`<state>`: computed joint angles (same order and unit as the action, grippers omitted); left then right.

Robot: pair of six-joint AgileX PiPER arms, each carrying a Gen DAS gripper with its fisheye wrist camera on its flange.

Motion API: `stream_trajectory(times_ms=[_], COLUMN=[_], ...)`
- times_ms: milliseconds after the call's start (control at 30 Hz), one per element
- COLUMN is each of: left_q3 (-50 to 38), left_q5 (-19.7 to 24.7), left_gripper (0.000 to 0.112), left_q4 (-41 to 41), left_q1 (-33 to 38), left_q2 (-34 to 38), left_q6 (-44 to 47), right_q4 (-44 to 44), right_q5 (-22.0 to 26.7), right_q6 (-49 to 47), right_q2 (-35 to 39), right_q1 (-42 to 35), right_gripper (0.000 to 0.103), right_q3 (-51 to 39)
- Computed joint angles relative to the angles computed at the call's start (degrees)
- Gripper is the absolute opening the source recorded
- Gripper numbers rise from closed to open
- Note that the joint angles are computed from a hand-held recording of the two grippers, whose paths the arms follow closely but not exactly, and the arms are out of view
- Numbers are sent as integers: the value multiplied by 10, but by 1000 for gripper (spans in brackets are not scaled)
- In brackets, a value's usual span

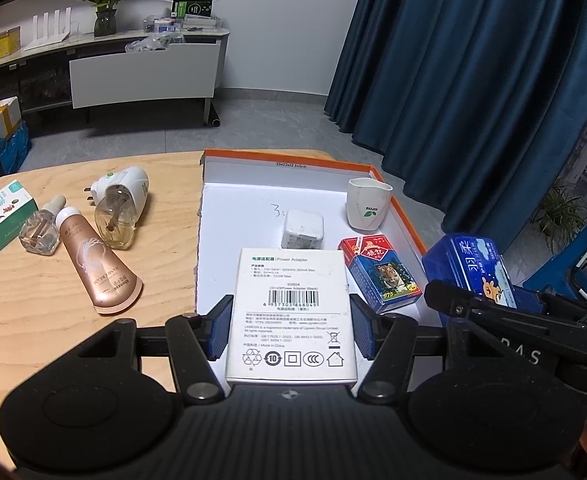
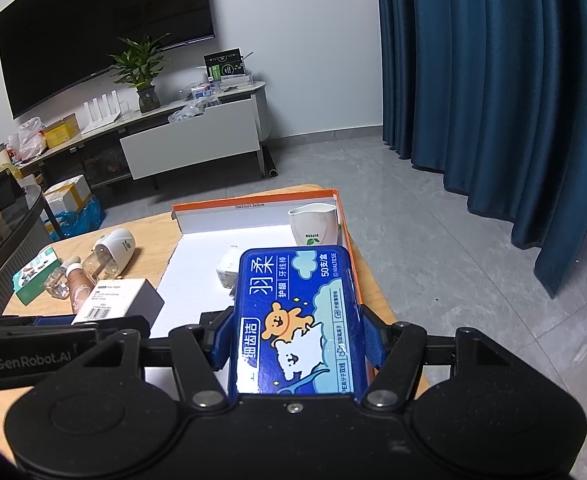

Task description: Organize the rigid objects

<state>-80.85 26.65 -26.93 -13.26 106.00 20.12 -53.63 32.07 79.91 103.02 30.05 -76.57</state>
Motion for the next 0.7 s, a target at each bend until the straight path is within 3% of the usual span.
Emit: stream_trajectory(times_ms=[700], left_q3=[35], left_q5=[-7], left_gripper=[60], left_q4=[-5], left_q1=[-6], left_q2=[1], left_q6=[-1], right_q4=[40], right_q5=[2], right_q6=[-40], right_q2=[-1], right_q1=[0], right_gripper=[74], right_q3=[14])
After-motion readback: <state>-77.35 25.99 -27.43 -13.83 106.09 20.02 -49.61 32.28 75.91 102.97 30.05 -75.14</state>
